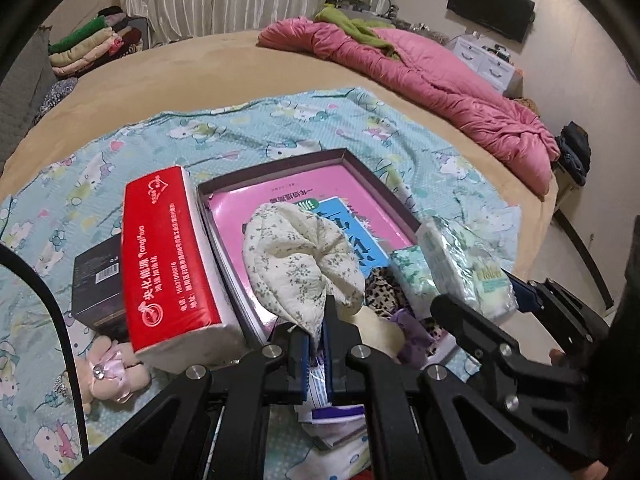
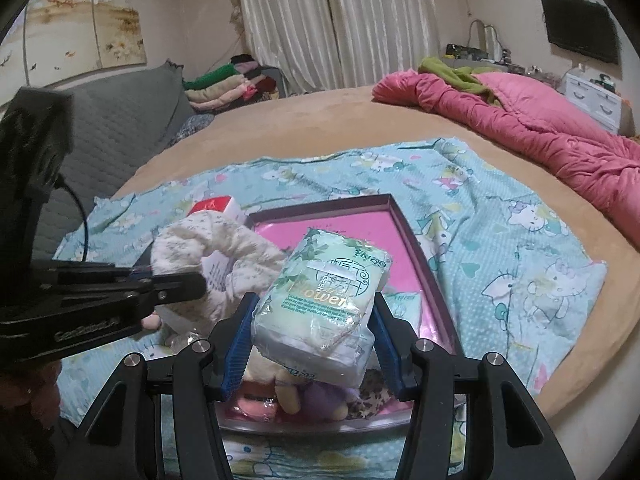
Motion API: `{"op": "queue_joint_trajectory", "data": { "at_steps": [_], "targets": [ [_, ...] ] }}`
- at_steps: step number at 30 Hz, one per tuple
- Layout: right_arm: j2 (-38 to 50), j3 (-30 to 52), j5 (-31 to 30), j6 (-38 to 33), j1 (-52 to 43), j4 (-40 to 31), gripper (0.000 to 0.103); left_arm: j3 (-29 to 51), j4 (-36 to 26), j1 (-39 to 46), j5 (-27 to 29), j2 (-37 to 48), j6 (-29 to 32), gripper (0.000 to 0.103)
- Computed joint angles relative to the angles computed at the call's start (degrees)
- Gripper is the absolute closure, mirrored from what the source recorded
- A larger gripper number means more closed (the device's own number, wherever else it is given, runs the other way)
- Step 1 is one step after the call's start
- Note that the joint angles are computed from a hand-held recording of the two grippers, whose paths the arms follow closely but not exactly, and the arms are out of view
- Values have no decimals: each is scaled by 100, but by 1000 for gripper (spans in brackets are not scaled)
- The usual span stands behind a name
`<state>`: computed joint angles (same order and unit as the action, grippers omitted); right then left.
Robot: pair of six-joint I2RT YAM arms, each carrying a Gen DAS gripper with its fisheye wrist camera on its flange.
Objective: Organize soft objects
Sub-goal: 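Carry the scrunchie and green wipes pack over the pink tray, then lower both items into the tray and open both grippers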
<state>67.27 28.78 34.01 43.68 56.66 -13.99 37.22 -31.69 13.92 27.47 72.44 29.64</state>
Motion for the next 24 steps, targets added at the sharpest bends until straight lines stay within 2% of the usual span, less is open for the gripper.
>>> {"op": "queue_joint_trajectory", "data": {
  "at_steps": [9,24],
  "targets": [
    [602,-102,-506,-454,-500,738,47,-52,632,-357,-414,548,-290,98],
    [1401,18,-982,-823,-898,1329,47,-49,858,-383,-527,830,-279,98]
  ]
}}
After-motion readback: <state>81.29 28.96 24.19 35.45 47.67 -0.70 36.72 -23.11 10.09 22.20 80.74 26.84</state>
